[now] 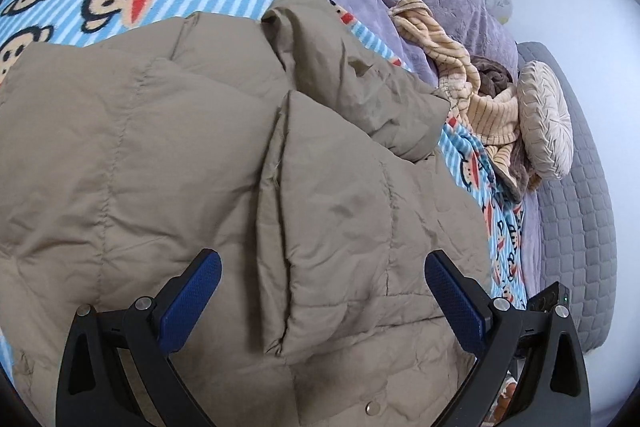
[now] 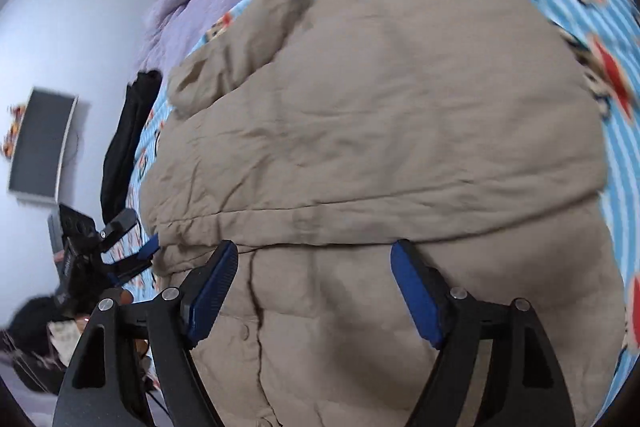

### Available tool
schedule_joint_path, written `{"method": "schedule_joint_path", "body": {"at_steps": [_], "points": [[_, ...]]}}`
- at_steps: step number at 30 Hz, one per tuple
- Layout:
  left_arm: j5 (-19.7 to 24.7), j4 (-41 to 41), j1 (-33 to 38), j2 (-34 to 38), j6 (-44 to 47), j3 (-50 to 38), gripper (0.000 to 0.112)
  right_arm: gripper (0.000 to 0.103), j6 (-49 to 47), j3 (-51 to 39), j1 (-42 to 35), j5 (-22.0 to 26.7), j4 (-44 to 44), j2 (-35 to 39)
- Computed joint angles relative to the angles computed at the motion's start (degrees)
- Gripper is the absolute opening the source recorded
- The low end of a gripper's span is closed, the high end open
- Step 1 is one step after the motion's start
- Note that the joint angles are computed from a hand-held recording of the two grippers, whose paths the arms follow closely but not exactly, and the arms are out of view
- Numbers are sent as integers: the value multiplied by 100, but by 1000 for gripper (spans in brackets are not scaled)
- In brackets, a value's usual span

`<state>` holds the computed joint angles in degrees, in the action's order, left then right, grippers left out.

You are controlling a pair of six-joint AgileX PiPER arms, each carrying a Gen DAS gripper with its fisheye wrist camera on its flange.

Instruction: Fold large clothes

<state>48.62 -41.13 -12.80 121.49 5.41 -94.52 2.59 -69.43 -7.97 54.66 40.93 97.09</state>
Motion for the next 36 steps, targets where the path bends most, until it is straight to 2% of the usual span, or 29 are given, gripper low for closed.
{"method": "schedule_joint_path", "body": {"at_steps": [2, 3, 4, 5, 6, 7, 8, 9, 10, 11, 16, 18, 21, 22, 24, 25, 27, 29, 30, 33, 35, 36], "points": [[33, 301, -143, 185, -304, -342, 100, 81, -239, 515, -641, -70, 504, -213], [56, 413, -191, 259, -405, -487, 94, 81, -340, 712, -931, -142, 746, -286], [135, 512, -246, 352, -483, -664, 67, 81, -424, 821, -1119, -235, 936, -303], [316, 617, -277, 470, -578, -879, 28, 81, -503, 913, -1304, -353, 1126, -310], [423, 650, -289, 533, -618, -971, 13, 81, -542, 948, -1431, -460, 1266, -282], [338, 611, -279, 449, -589, -833, 12, 73, -610, 961, -1536, -523, 1376, -244], [122, 632, -277, 270, -527, -574, 12, 49, -607, 862, -1583, -532, 1409, -136], [-96, 725, -286, 68, -479, -301, 12, 36, -552, 671, -1569, -482, 1308, 3], [-267, 828, -283, -103, -474, -55, 12, 16, -564, 500, -1543, -449, 1227, 100], [-394, 860, -256, -246, -462, 196, 12, 13, -572, 274, -1462, -418, 1074, 189], [-618, 870, -146, -283, -345, 711, 12, 12, -617, -441, -975, -387, 259, 465], [-699, 1020, -193, -236, -418, 706, 12, 12, -500, -459, -851, -458, -34, 689], [-680, 1606, -294, -298, -958, 638, 16, 10, -629, -290, -853, -657, 50, 895], [-669, 1959, -343, -374, -1247, 635, 20, 9, -646, -258, -880, -682, 125, 908], [-667, 2811, -444, -607, -1903, 689, 36, 9, -504, -287, -904, -590, 85, 845], [-732, 3320, -507, -776, -2300, 787, 50, 13, -478, -274, -962, -446, 7, 759], [-922, 3865, -521, -1109, -2581, 1042, 51, 22, -274, -478, -958, 5, -310, 695], [-942, 3616, -383, -1316, -2171, 1125, 51, 50, -201, -452, -1003, 265, -579, 423], [-926, 3432, -325, -1374, -1940, 1109, 51, 53, -68, -431, -953, 332, -829, 230], [-870, 2987, -358, -1408, -1328, 926, 51, 51, 66, -211, -775, 130, -1503, -445], [-812, 2873, -532, -1260, -1122, 666, 51, 24, 191, -254, -654, -46, -2056, -666], [-766, 2985, -666, -1147, -1200, 501, 51, 21, 246, -383, -594, -99, -2232, -627]]}}
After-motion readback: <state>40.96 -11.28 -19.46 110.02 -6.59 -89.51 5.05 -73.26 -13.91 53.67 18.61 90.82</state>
